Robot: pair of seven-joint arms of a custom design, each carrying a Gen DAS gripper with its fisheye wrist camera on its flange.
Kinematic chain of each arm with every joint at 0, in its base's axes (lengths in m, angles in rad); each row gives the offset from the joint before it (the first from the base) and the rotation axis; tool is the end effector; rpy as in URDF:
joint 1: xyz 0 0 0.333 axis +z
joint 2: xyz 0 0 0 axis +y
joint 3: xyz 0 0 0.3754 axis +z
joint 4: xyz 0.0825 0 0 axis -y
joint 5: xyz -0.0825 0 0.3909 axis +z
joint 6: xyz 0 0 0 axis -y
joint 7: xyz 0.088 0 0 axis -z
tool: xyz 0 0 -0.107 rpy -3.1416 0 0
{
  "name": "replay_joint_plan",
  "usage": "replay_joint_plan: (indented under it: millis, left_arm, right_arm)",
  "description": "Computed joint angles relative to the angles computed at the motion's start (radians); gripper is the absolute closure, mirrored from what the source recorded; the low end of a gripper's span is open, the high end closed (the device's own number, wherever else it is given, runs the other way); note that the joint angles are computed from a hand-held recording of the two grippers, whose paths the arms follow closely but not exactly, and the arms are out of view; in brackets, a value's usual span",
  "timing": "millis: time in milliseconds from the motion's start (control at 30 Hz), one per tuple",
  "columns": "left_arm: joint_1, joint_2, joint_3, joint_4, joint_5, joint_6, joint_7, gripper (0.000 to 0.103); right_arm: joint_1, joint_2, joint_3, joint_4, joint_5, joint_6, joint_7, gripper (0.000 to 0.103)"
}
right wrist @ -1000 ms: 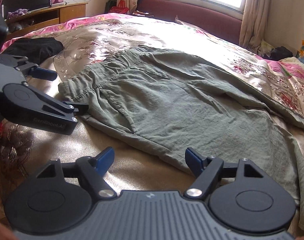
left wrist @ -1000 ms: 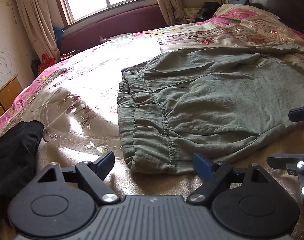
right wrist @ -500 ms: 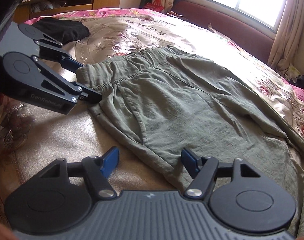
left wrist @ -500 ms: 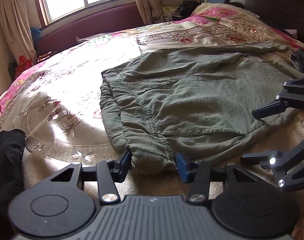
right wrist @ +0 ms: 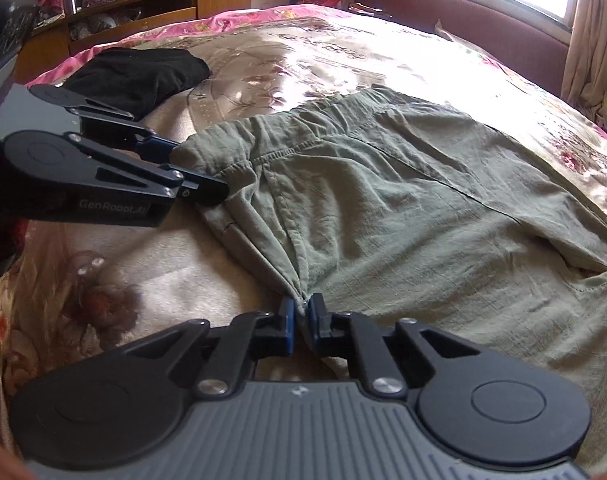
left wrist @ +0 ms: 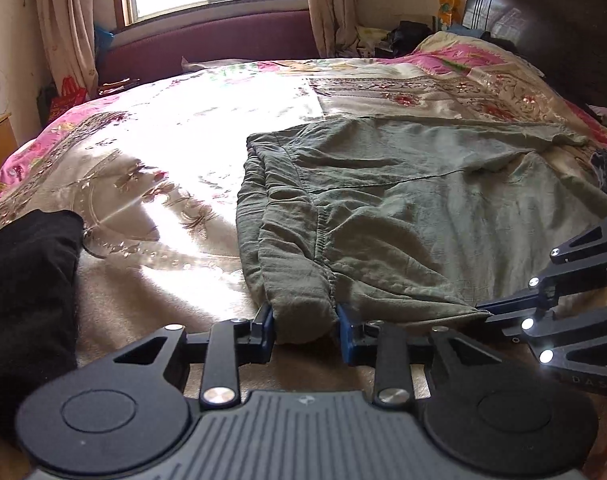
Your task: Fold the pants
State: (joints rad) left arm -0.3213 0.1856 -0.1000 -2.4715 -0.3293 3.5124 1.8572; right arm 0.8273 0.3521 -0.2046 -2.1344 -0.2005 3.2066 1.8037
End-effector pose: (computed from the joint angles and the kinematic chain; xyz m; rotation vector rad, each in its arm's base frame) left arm 0.5077 -0.1829 0.3722 -1.4337 2.0217 -0.8653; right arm 0.5066 0.4005 0.3766 -2.2055 1.1164 -0.4728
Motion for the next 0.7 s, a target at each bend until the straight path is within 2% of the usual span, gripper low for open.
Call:
replay_joint_plan:
  millis: [67, 200, 267, 300, 333, 400, 467, 533, 567, 633, 667, 700]
  left_arm:
    - [-0.007, -0.023, 0.021, -0.028, -0.035, -0.001, 0.02, 0.057]
    - [-0.014, -0.06, 0.048, -0.08, -0.143, -0.003, 0.095, 0.057]
    - [0.033, -0.07, 0.019, -0.106, -0.107, 0.011, 0.059, 0.057]
    - [0.061, -0.071, 0.002, -0.118, -0.067, 0.026, 0.026, 0.057]
    - [0.073, -0.073, -0.005, -0.128, -0.055, 0.042, 0.014, 0.057]
    - [0.106, -0.074, -0.024, -0.139, -0.005, 0.056, -0.035, 0.056]
    - [0.108, -0.07, -0.028, -0.144, -0.004, 0.084, -0.04, 0.055]
    - [0.134, -0.071, -0.039, -0.157, 0.054, 0.107, -0.083, 0.051]
    - [0.154, -0.071, -0.045, -0.166, 0.101, 0.123, -0.119, 0.05]
    - [0.156, -0.067, -0.046, -0.17, 0.114, 0.146, -0.129, 0.049]
    - [0.152, -0.064, -0.045, -0.17, 0.109, 0.155, -0.123, 0.049]
    - [0.14, -0.061, -0.042, -0.166, 0.084, 0.161, -0.102, 0.049]
  right_arm:
    - [-0.056, 0.01, 0.087, 0.018, 0.011, 0.008, -0.023, 0.094]
    - [-0.165, 0.023, 0.241, 0.059, 0.025, -0.035, -0.097, 0.09]
    - [-0.266, 0.023, 0.363, 0.081, 0.056, -0.085, -0.16, 0.09]
    - [-0.3, 0.025, 0.404, 0.091, 0.075, -0.106, -0.188, 0.09]
    - [-0.307, 0.029, 0.416, 0.104, 0.085, -0.128, -0.206, 0.09]
    - [-0.311, 0.028, 0.421, 0.123, 0.1, -0.169, -0.237, 0.089]
    - [-0.306, 0.021, 0.408, 0.141, 0.122, -0.21, -0.237, 0.087]
    - [-0.281, 0.011, 0.37, 0.16, 0.126, -0.225, -0.204, 0.079]
    - [-0.274, 0.016, 0.357, 0.185, 0.127, -0.235, -0.19, 0.078]
    - [-0.255, 0.043, 0.327, 0.244, 0.122, -0.24, -0.15, 0.075]
    - [-0.219, 0.073, 0.28, 0.299, 0.103, -0.243, -0.095, 0.072]
    - [-0.174, 0.11, 0.221, 0.358, 0.074, -0.251, -0.027, 0.063]
